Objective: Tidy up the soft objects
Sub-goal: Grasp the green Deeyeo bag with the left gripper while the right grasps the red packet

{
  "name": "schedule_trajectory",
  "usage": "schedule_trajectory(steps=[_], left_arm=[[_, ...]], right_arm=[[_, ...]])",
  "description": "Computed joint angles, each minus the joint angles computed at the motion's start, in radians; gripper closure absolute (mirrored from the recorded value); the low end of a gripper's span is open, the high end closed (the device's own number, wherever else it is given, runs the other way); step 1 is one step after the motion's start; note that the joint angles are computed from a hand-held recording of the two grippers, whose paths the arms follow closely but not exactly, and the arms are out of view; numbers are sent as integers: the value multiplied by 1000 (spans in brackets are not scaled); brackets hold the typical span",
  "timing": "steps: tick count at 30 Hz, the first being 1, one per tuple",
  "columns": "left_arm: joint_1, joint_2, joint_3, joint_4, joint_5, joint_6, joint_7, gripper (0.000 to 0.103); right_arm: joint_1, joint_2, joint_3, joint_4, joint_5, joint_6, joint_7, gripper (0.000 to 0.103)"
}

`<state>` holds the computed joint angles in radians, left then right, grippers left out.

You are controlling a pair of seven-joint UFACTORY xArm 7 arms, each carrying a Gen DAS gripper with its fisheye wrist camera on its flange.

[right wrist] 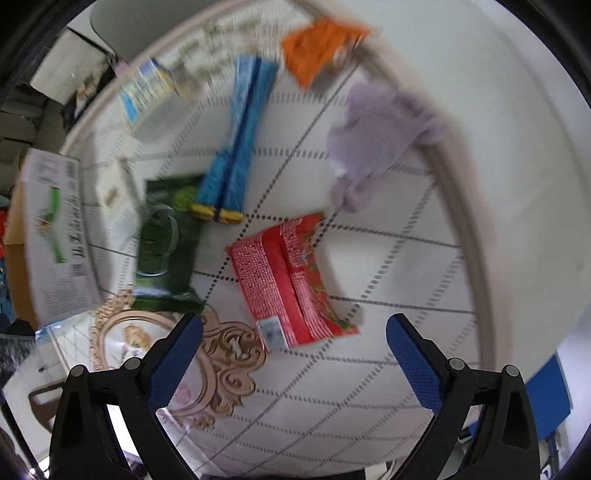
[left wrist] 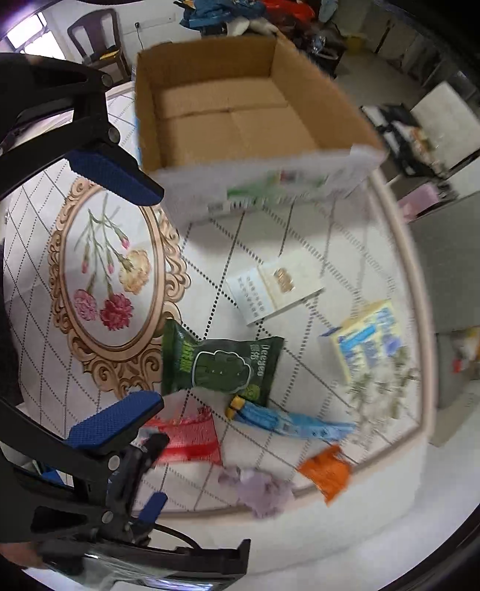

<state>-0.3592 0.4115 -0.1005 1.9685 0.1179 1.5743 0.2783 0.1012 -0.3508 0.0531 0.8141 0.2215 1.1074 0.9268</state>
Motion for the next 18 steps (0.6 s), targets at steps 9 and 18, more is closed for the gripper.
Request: schedule_trajectory(steps=[9,18], left_arm=[[-76,246,-2,228,-6,174,45,0],[-119,281,18,145,23,186,32,64]], right_arm=[[-8,4,-9,-93,35,-19,-3,45],[4,-21,-7,-160,73,-35,-12,44]])
